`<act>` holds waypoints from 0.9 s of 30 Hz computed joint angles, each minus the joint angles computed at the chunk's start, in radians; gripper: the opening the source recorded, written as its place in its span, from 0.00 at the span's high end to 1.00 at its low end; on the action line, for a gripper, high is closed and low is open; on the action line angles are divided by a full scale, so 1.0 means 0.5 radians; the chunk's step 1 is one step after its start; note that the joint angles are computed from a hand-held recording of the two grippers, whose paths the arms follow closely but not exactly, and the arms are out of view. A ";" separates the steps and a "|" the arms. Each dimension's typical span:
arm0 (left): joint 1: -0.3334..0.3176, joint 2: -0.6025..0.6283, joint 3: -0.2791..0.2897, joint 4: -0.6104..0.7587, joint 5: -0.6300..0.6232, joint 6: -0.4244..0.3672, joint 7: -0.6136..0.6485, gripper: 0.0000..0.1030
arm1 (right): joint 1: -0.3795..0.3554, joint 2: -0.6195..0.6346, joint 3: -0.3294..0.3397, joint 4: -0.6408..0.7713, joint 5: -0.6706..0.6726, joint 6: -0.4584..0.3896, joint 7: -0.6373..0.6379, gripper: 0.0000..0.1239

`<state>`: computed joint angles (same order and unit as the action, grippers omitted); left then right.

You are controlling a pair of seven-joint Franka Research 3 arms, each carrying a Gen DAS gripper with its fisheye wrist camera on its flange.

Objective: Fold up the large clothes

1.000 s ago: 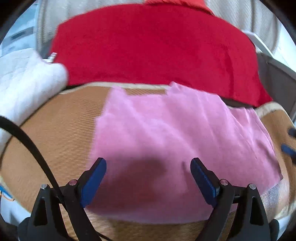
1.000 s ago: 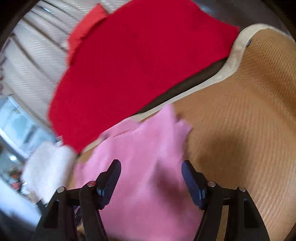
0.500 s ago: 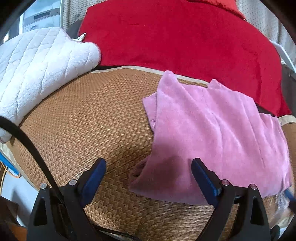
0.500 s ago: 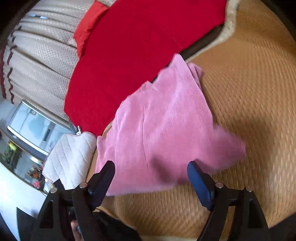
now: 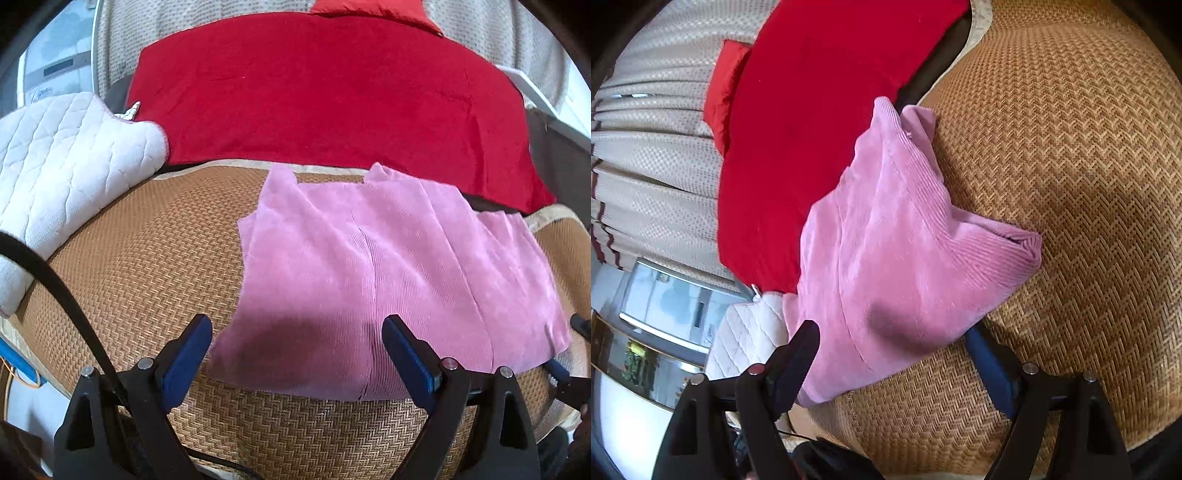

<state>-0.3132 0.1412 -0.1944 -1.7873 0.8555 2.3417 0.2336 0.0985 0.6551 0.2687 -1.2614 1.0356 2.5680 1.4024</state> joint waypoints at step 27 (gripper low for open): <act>-0.258 0.458 0.084 0.645 -0.112 -0.259 0.291 0.09 | 0.001 -0.303 -0.049 -0.469 0.560 0.036 -0.657 0.32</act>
<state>-0.4423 0.3704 -0.1523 -1.4649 0.7996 2.2120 0.3791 0.0991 0.5035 0.2441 -1.4957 1.3158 2.5861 1.0740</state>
